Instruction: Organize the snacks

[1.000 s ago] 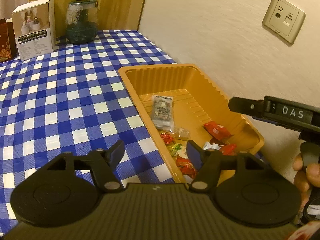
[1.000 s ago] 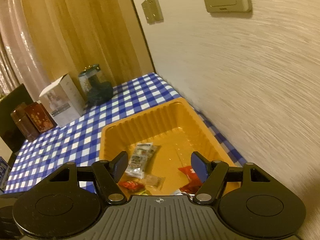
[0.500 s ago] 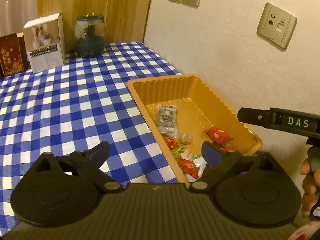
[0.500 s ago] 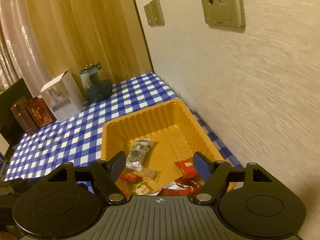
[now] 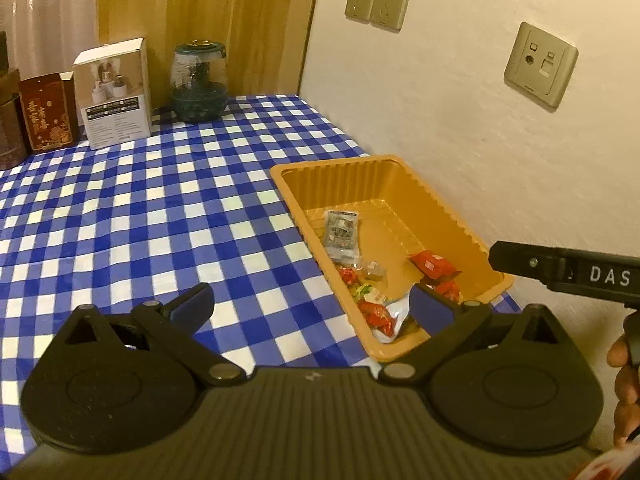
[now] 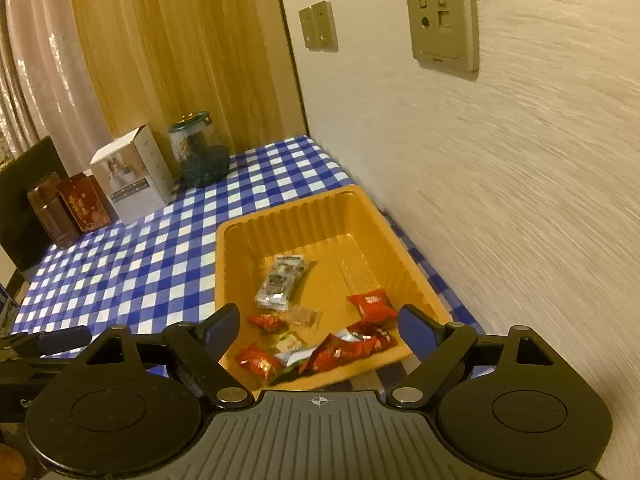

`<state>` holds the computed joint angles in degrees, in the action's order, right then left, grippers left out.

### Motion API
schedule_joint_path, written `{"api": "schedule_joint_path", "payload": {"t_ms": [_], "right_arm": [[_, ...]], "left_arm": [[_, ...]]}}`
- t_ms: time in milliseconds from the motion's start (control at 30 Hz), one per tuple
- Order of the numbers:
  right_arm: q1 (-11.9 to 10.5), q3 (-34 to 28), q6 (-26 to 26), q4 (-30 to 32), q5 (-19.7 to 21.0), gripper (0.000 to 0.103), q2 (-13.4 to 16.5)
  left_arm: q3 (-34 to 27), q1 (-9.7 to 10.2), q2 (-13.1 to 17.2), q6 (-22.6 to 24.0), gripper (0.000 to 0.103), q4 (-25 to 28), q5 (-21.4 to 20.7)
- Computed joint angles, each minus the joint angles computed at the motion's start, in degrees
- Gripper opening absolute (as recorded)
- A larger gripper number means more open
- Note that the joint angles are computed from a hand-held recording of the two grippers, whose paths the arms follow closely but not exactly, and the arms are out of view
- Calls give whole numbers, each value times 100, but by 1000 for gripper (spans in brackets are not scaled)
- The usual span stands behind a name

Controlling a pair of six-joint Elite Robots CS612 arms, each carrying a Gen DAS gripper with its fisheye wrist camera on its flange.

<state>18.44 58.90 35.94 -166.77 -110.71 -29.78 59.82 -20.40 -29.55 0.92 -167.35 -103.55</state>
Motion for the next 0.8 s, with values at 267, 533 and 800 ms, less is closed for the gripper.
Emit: {"api": "schedule_joint_path", "payload": {"t_ms": [267, 533, 800], "right_arm": [[181, 201, 73, -35, -275, 87, -169], [376, 411, 184, -10, -555, 87, -351], [548, 704, 177, -114, -666, 87, -556]], "left_arm": [[502, 78, -318, -144, 103, -236, -4], [969, 168, -609, -120, 103, -450, -61], [1489, 246, -918, -155, 103, -770, -155]]}}
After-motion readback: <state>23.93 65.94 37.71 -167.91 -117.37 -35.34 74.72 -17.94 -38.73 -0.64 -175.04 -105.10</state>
